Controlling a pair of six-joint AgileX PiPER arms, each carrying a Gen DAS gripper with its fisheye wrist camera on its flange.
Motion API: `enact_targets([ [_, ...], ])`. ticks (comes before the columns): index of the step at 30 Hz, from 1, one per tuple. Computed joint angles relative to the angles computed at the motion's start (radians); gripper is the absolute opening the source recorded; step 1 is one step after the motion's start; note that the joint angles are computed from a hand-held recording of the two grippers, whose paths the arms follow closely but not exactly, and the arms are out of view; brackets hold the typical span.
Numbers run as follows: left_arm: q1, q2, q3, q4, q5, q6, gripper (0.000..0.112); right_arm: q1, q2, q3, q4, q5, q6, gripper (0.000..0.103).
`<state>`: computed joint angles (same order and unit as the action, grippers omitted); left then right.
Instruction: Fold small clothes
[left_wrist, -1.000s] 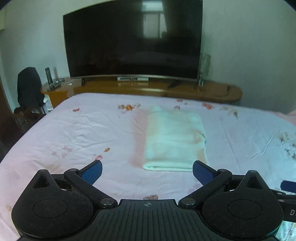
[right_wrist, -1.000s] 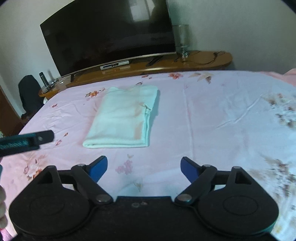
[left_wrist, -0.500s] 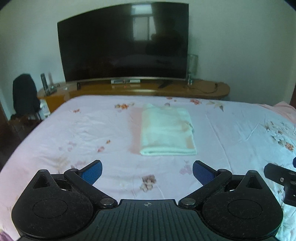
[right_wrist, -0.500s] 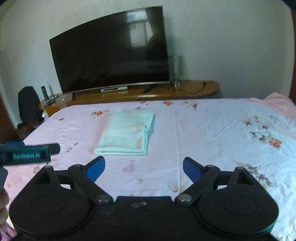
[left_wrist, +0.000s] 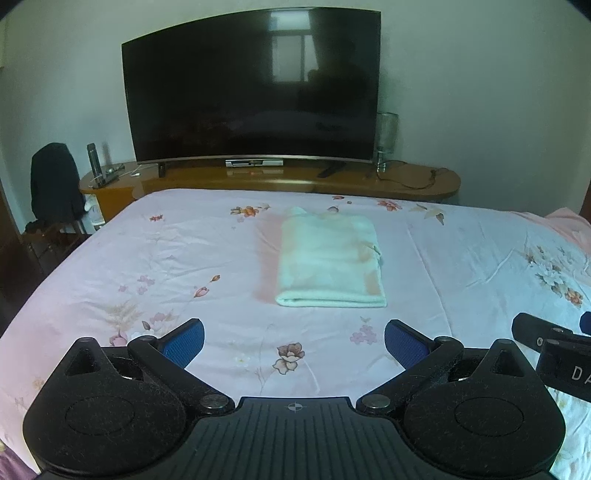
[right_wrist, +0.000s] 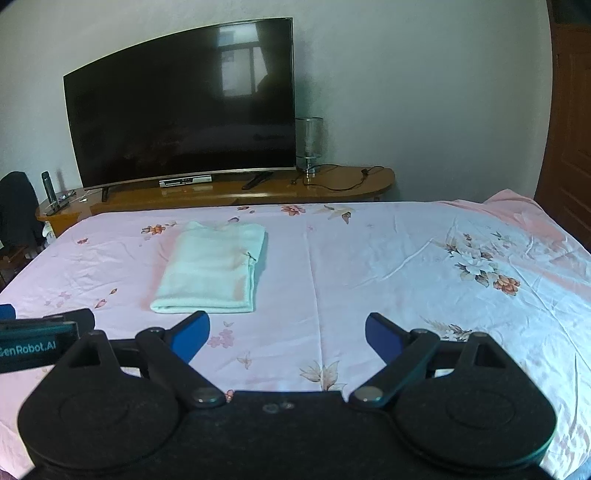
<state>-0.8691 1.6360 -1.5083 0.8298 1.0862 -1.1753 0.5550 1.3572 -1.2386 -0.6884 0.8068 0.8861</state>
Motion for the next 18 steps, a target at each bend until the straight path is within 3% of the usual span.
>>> enact_targets([
  [18, 0.011, 0.001, -0.010, -0.013, 0.010, -0.016, 0.103, 0.002, 0.001, -0.008, 0.022, 0.002, -0.022, 0.091],
])
